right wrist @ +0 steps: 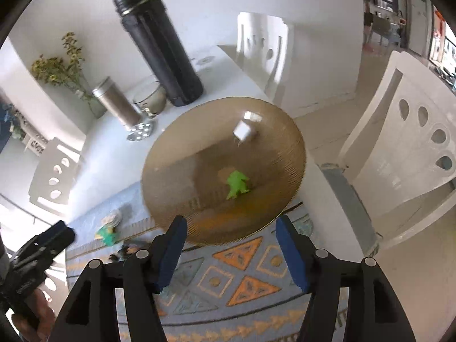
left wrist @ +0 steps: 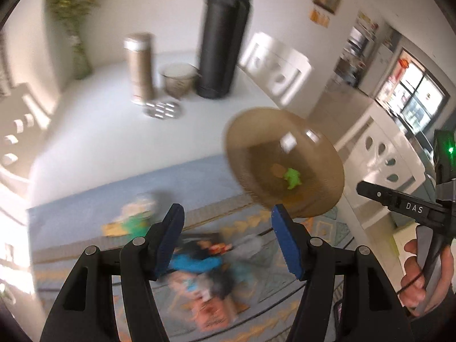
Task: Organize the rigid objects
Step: 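Carry the plug and green toy over the brown bowl and open both tools, then grasp the pink card box with the right tool while the left tool grasps the black figure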
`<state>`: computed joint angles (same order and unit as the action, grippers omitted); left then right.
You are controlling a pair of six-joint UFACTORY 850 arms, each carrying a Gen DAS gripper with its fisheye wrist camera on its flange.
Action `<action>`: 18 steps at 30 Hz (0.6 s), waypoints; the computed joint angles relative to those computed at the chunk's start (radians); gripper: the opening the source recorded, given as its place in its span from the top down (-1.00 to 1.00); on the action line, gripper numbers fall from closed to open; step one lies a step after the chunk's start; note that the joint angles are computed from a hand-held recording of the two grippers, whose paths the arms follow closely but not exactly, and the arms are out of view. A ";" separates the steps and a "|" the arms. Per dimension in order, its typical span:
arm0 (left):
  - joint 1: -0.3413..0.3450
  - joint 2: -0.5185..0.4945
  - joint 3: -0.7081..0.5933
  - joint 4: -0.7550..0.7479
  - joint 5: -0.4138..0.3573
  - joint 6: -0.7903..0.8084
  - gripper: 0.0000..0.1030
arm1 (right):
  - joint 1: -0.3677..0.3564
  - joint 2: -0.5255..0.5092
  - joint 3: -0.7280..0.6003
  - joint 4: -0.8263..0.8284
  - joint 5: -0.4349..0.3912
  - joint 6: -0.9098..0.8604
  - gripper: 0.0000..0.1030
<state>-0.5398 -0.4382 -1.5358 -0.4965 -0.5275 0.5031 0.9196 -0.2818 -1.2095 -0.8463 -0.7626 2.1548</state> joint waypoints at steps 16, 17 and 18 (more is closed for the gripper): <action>0.195 0.252 0.294 0.022 0.055 -0.063 -0.20 | 0.106 -0.182 -0.278 0.068 0.008 -0.218 -0.23; 0.199 0.249 0.295 0.021 0.052 -0.067 -0.20 | 0.106 -0.194 -0.292 0.082 0.018 -0.238 -0.23; 0.204 0.252 0.304 0.012 0.051 -0.055 -0.20 | 0.106 -0.205 -0.304 0.096 0.029 -0.256 -0.23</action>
